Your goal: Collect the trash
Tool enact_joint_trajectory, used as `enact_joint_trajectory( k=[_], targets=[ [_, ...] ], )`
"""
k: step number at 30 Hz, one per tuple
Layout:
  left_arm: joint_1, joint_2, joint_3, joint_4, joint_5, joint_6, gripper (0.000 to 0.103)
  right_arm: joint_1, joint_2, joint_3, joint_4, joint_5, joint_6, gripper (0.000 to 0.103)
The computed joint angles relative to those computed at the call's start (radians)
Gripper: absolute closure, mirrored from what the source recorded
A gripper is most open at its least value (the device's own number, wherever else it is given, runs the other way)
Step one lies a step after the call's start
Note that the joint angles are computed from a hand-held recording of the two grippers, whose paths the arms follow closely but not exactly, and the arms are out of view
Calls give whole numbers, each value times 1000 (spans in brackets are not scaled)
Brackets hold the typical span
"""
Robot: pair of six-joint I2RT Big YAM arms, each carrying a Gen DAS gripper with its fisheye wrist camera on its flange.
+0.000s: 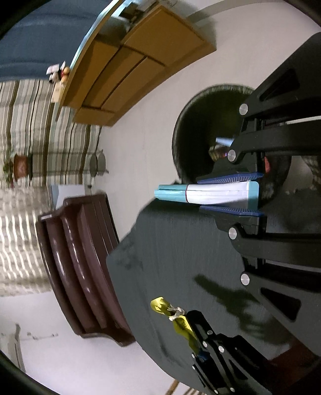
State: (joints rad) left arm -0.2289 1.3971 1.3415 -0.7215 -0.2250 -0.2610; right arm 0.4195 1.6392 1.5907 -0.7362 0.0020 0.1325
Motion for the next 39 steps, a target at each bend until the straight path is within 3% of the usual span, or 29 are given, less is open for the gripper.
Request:
enact_joint_trajectory(
  k=[12,31,35,39],
  targets=[
    [-103,128,98,18,-20,25,80,-77,1,-26,27,-6,22,84],
    [-115,239,207,-15,-8,53,78,-105,13,-46,40,11,57,83],
    [-116,247,216,-25,-12,50,64,-108,13,-44,35,15,59,77],
    [-114,245,215,-23,-12,49,61,-109,12,-42,34,19,61,74]
  ],
)
